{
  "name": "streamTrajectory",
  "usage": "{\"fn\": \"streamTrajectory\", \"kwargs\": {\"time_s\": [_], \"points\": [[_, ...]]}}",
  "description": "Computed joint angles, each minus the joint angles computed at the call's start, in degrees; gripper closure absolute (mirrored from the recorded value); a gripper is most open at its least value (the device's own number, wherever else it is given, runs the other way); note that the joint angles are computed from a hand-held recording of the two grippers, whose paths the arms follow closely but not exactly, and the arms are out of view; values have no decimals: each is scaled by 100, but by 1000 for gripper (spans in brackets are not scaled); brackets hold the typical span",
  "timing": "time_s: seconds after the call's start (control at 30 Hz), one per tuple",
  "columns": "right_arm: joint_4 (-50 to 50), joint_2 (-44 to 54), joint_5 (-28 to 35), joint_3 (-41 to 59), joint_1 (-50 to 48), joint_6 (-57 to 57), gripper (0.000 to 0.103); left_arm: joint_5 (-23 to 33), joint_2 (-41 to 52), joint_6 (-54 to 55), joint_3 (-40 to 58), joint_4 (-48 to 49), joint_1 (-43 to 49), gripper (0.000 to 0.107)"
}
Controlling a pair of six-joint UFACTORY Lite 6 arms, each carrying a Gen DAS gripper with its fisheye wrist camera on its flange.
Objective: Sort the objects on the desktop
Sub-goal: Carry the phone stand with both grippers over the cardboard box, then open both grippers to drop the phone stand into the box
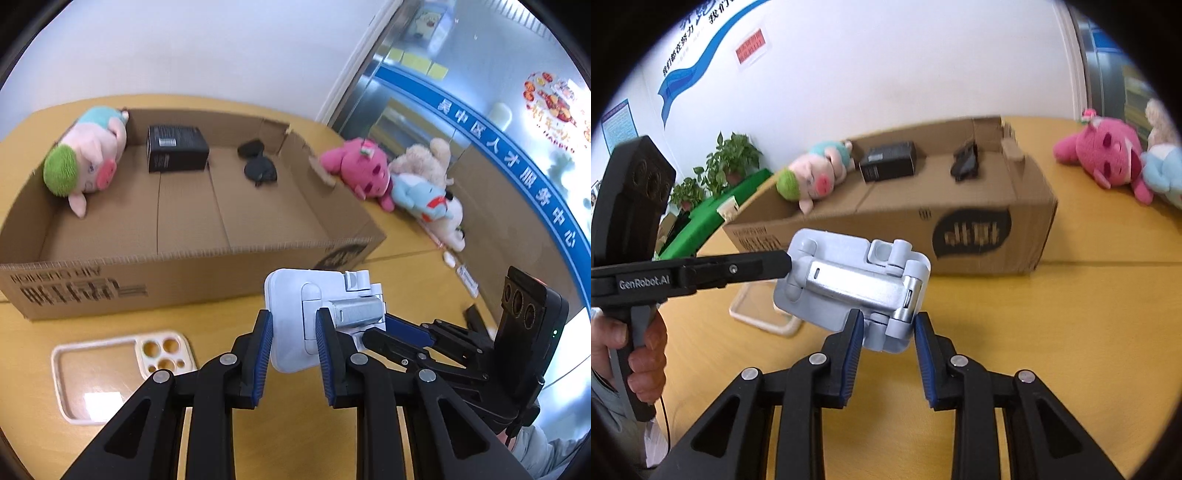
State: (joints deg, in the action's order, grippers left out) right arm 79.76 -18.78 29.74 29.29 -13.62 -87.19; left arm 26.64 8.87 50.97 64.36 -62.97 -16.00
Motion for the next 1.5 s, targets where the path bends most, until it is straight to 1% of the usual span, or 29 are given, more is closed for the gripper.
{"fn": "streamTrajectory", "kwargs": {"time_s": [0.13, 0.33, 0.43, 0.6, 0.73, 0.83, 0.9, 0.97, 1.1, 1.23, 1.27, 1.3, 1.33, 1.4, 1.47, 1.5], "points": [[-246, -82, -143, 460, 275, 482, 76, 152, -69, -12, 372, 91, 189, 86], [-598, 532, -571, 1678, 957, 1044, 76, 449, 99, -196, 1317, 454, 702, 86], [-676, 1087, -747, 2371, 1298, 1246, 76, 630, 414, -342, 1890, 711, 994, 86], [-950, 2343, -870, 3697, 1811, 1783, 76, 900, 1002, -470, 2715, 1037, 1525, 86], [-1042, 3323, -844, 4582, 2179, 2115, 75, 1182, 1638, -627, 3402, 1313, 2003, 86], [-1490, 4218, -770, 5447, 2457, 2734, 76, 1421, 2115, -694, 3805, 1420, 2312, 86], [-1713, 4756, -591, 5945, 2539, 3038, 75, 1507, 2506, -906, 4126, 1679, 2463, 86], [-2331, 5510, -265, 6740, 2624, 3759, 76, 1499, 2740, -1021, 4256, 1863, 2528, 86], [-3317, 6456, 98, 7766, 2837, 4890, 75, 1708, 3457, -1459, 4888, 2269, 2646, 86], [-4109, 7501, 887, 9114, 2885, 6014, 75, 2010, 4071, -1983, 5572, 2850, 2597, 86], [-4218, 7672, 1029, 9341, 2874, 6171, 75, 2047, 4168, -2119, 5685, 3038, 2556, 85], [-4395, 7999, 1342, 9791, 2889, 6455, 73, 1934, 4119, -2169, 5606, 3199, 2495, 86], [-4436, 8167, 1508, 10000, 2909, 6563, 73, 1862, 4087, -2304, 5579, 3473, 2408, 86], [-4669, 8380, 1653, 10320, 2977, 6792, 73, 1857, 4122, -2472, 5649, 3713, 2358, 85], [-4675, 8328, 1627, 10270, 2985, 6823, 73, 1858, 4165, -2660, 5733, 3962, 2311, 85], [-4529, 8178, 1544, 10038, 2953, 6703, 73, 1765, 4070, -2709, 5598, 4059, 2287, 85]]}}
